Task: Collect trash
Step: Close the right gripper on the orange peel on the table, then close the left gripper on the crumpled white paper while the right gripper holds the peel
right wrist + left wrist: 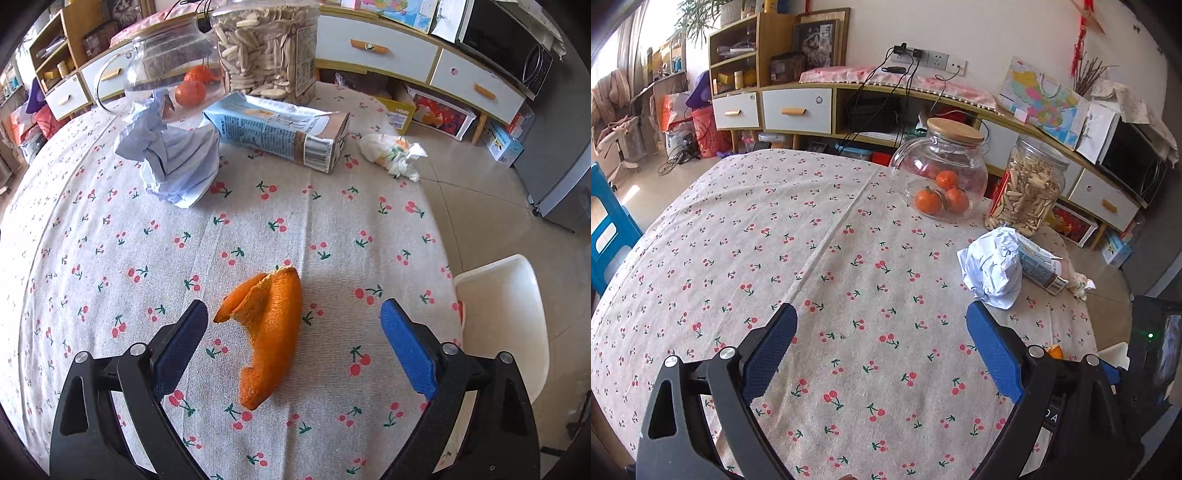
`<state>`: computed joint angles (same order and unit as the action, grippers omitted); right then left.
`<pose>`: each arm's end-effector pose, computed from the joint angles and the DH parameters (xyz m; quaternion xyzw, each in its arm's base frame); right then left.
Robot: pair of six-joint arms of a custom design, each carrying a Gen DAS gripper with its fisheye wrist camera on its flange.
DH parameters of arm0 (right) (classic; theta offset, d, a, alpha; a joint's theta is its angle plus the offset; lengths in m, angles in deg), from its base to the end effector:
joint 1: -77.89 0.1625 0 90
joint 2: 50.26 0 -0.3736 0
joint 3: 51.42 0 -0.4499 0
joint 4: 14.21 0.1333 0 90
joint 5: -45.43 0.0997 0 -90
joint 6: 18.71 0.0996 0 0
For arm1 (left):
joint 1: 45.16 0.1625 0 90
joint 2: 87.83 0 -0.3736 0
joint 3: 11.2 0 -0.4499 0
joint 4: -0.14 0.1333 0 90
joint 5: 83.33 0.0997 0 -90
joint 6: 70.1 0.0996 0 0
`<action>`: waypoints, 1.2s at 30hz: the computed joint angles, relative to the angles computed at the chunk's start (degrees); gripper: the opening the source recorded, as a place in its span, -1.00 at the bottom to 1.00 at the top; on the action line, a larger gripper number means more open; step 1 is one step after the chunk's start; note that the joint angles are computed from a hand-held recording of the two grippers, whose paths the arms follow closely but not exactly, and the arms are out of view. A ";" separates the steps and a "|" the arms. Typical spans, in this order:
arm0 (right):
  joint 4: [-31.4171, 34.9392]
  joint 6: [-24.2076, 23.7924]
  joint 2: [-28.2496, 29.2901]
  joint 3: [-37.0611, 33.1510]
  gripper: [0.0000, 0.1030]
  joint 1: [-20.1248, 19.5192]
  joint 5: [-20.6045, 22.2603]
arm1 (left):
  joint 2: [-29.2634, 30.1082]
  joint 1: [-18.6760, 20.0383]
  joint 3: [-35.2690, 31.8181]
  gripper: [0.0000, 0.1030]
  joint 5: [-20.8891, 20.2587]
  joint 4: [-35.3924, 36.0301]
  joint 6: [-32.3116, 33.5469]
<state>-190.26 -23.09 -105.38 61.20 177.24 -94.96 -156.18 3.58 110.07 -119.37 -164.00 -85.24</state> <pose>0.1490 -0.5565 0.0814 0.0006 -0.8832 0.2408 0.4025 -0.1843 -0.5344 0.1323 0.1166 0.8721 -0.3553 0.3155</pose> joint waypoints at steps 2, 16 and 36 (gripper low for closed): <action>0.99 0.53 0.49 -0.43 0.54 -0.31 0.20 | -0.06 0.34 -0.21 0.75 -0.15 0.10 -0.02; -2.14 -1.18 -4.75 3.04 -0.55 -0.27 4.77 | 7.81 1.27 -8.22 0.75 -4.45 1.17 3.27; -6.20 -2.70 -11.16 5.68 -0.54 -0.58 8.98 | 18.47 6.32 -21.72 -0.54 -14.32 8.80 -1.30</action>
